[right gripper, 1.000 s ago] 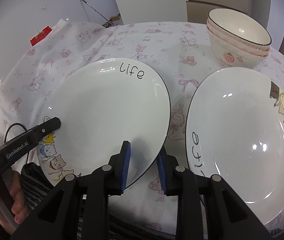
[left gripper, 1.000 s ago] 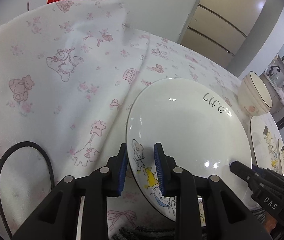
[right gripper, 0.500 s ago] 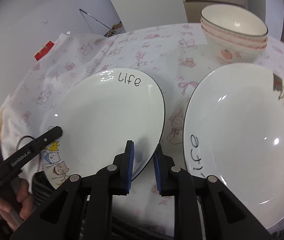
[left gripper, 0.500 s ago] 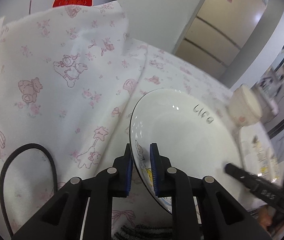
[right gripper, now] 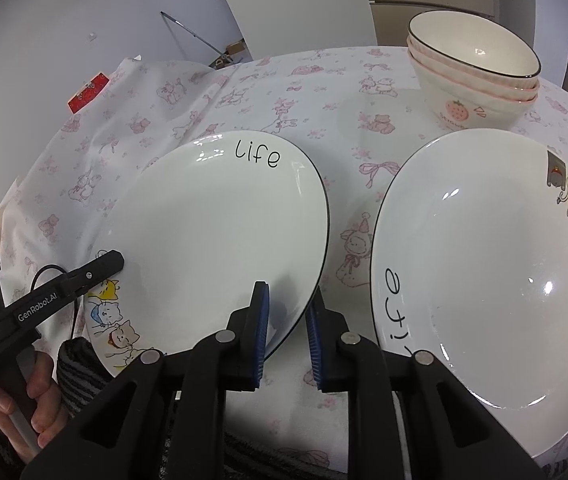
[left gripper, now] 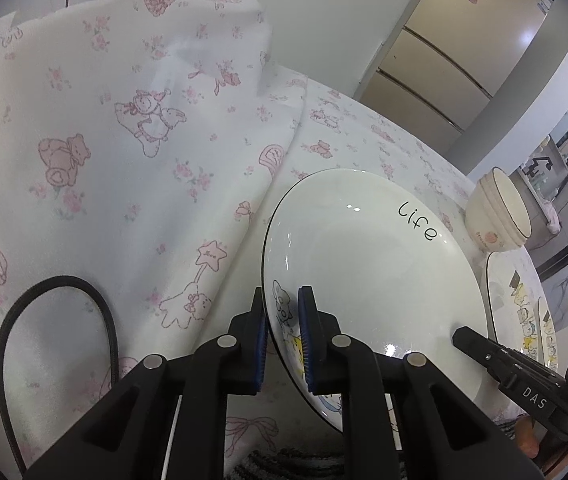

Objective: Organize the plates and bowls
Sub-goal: 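Lift the flat 'life' plate with both tools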

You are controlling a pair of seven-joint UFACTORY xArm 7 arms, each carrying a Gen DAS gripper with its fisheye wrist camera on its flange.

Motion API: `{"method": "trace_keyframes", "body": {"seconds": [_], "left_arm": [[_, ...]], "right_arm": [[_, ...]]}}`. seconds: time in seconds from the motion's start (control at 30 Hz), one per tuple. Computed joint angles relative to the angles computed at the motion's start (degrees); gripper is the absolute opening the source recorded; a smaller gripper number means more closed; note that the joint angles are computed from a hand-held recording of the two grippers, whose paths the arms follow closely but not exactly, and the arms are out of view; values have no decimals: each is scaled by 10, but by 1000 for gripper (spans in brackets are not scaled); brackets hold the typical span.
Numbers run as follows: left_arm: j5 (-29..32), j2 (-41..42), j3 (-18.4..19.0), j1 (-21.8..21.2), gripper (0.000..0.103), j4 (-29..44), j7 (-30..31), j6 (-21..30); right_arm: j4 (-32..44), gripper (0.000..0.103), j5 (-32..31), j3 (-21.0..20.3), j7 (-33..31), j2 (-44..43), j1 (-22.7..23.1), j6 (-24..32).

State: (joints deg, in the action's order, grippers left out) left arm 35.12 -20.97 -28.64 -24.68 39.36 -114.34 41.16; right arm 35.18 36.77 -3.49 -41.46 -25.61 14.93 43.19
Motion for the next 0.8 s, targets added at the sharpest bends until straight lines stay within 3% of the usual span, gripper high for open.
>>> {"method": "trace_keyframes", "body": {"seconds": [0.23,0.4,0.5,0.8], "left_arm": [[43,-13,-30,3,15,18,-15,45],[39,-39,-22,-2,15,1,-25,20],[38,-38,-38,2,15,20,-15,54],[28,-26,-39,-4,15,48,8,68]], "right_arm": [[17,17,24,-15,-7,12,-7,34],[18,18,22,-10,-8,-4,-14,41],[22,18,23,-13,-15,-10,-15,52],[22,17,17,-23,-11,-34,-26,63]]}}
